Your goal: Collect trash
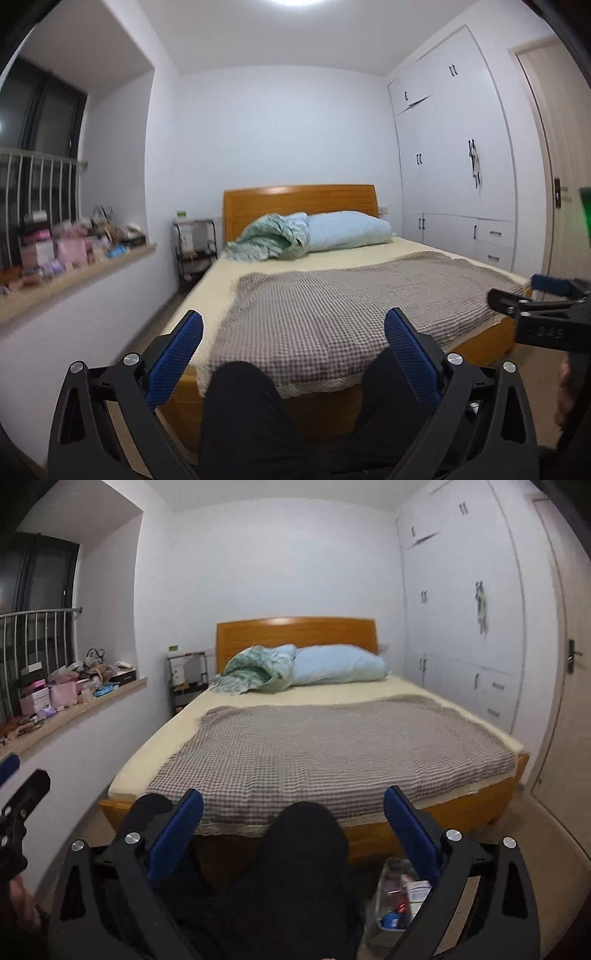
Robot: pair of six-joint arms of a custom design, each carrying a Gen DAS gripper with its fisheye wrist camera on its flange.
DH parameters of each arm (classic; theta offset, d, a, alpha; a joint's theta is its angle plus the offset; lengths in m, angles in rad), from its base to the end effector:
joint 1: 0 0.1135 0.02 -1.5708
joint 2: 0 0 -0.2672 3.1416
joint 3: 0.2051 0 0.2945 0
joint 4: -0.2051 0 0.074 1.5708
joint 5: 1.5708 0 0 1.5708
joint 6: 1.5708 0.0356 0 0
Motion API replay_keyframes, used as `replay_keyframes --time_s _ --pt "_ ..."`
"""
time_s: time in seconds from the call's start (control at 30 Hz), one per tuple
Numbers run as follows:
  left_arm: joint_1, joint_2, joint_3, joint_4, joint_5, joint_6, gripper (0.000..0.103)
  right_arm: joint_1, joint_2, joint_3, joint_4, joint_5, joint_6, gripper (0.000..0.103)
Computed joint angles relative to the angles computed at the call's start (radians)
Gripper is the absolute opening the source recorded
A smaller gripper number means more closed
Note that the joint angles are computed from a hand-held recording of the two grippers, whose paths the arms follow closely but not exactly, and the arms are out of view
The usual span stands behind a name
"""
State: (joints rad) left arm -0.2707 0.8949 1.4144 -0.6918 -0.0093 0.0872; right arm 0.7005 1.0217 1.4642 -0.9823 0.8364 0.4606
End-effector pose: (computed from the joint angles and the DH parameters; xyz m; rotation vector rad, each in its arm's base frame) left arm 0.1748 -0.0482 0.4984 0.3039 1.7181 -0.1264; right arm 0.1694 0.1083 0.4688 0.2432 1.9086 -0.1135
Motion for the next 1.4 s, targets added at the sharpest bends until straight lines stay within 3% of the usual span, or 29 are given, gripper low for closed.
replay_keyframes --time_s 0.2,0.57,0.83,1.4 --pt "-0.048 -0.014 -0.007 0.022 -0.065 0.006 0.095 -0.012 -0.041 -0.067 0.054 -0.032 -0.009 0.094" --pt "0.002 -0.009 0.004 0.013 -0.034 -0.034 0.095 0.050 -0.078 -0.102 0.092 0.088 -0.038 0.094" --pt "0.003 -0.010 0.007 0.012 -0.038 -0.044 0.095 0.067 -0.086 -0.125 0.141 0.093 -0.114 0.094" --pt "-0.004 0.000 0.018 0.004 -0.047 -0.052 0.095 0.058 -0.097 -0.145 0.166 0.095 -0.132 0.094"
